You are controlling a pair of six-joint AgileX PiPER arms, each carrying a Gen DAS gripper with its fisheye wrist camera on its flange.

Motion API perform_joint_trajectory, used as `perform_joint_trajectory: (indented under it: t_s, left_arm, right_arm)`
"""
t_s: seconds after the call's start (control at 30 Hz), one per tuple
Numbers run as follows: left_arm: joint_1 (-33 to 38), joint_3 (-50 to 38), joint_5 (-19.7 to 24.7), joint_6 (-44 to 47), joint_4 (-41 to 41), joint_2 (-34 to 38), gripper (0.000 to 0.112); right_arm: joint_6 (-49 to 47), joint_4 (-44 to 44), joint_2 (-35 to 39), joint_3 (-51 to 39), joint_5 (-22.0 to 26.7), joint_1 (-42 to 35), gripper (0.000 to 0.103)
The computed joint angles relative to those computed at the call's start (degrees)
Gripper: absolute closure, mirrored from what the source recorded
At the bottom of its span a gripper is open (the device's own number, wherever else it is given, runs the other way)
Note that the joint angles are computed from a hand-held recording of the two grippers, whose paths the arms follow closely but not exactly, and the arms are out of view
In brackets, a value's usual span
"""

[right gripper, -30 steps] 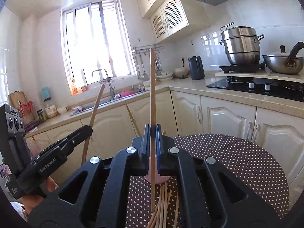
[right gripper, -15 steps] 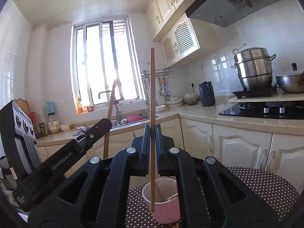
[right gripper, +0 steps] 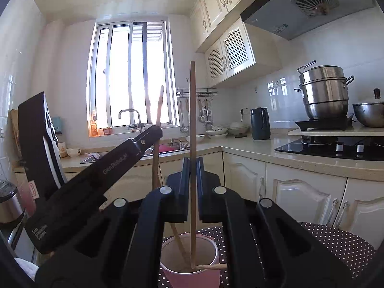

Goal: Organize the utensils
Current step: 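Lower the chopsticks into the pink cup and open both grippers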

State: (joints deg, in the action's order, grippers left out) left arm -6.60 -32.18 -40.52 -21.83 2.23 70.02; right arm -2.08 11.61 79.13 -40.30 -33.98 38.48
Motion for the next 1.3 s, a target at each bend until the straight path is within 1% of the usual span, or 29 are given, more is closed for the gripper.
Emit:
perform_joint_trajectory:
  t_s: [0.07, 0.13, 0.27, 0.33, 0.37, 0.4, 0.43, 0.53, 0.6, 0.63, 0.67, 0.73, 0.83, 0.87, 0.93, 1.0, 1.07, 1.23, 1.3]
  left_arm:
    - [-0.5, 0.0, -0.8, 1.8, -1.6, 1.3, 0.107]
    - [-0.1, 0.6, -1.5, 0.9, -0.8, 2.2, 0.107]
    - [0.1, 2.4, -1.9, 1.3, -0.9, 3.0, 0.107]
    - [0.1, 3.5, -2.7, 2.4, -2.1, 2.8, 0.107]
    - [0.7, 3.2, -1.9, 1.5, -1.5, 2.6, 0.107]
    - [1.9, 2.9, -1.7, -1.8, 1.1, 2.1, 0.107]
    - [2.4, 3.0, -2.5, -2.8, 1.5, 1.4, 0.107]
    - [1.9, 3.3, -4.4, -0.7, -0.3, 0.1, 0.107]
    - [1.0, 3.8, -7.0, 2.1, -3.2, 0.2, 0.107]
    - [1.1, 4.0, -7.7, 1.8, -3.4, 0.2, 0.107]
    - [1.4, 4.4, -9.3, 1.1, -3.1, 0.7, 0.107]
    - [0.6, 4.4, -10.9, 2.7, -5.4, 1.7, 0.107]
    - [0.4, 3.2, -11.4, 2.6, -4.8, 3.1, 0.107]
    - [0.1, 3.2, -12.4, 3.3, -5.3, 3.6, 0.107]
    - [0.3, 2.4, -11.9, 2.8, -4.4, 4.5, 0.107]
    - [0.3, 2.7, -13.3, 2.6, -4.2, 5.5, 0.107]
    - [0.4, 2.8, -13.1, 2.6, -4.1, 5.7, 0.107]
    - [-0.4, 3.2, -13.9, 4.5, -5.0, 7.0, 0.107]
    - [-0.5, 3.1, -12.3, 4.7, -4.7, 7.1, 0.107]
  right_arm:
    - [-1.2, 0.6, 0.2, 0.2, -0.7, 0.3, 0.097]
    - [-1.2, 0.4, 0.1, 0.3, -0.7, 0.4, 0.097]
    - [-3.6, 1.8, 0.4, 0.2, 0.0, 1.3, 0.097]
    - [-4.2, 2.6, 0.2, 0.9, -0.3, 1.7, 0.097]
    - [-3.8, 2.4, 0.1, 0.9, 0.0, 1.6, 0.097]
    - [-4.3, 2.8, -0.1, 0.8, 0.4, 1.7, 0.097]
    - [-4.6, 3.2, -0.3, 0.9, 0.4, 1.9, 0.097]
    - [-3.2, 2.1, -1.1, 1.3, 0.4, 1.5, 0.097]
    - [-2.5, 1.4, -1.3, 1.8, -0.4, 1.2, 0.097]
    - [-1.9, 1.1, -1.4, 2.2, -0.8, 1.1, 0.097]
    - [-0.8, 0.0, -1.5, 2.4, -1.0, 0.7, 0.097]
    - [-0.3, -1.0, -1.4, 2.5, -1.3, 0.4, 0.097]
    - [-0.4, -1.9, -1.0, 2.6, -2.1, 0.4, 0.097]
    - [-0.2, -2.2, -0.8, 2.7, -2.6, 0.3, 0.097]
    - [-0.4, -2.3, -0.4, 2.7, -3.3, 0.4, 0.097]
    - [-1.0, -2.0, 0.1, 2.9, -4.2, 0.6, 0.097]
    - [-1.2, -2.1, 0.4, 3.0, -4.5, 0.7, 0.097]
    - [-0.1, -3.1, 0.9, 2.8, -4.2, 0.1, 0.097]
    - [-1.4, -1.7, 1.0, 2.7, -3.7, 0.7, 0.097]
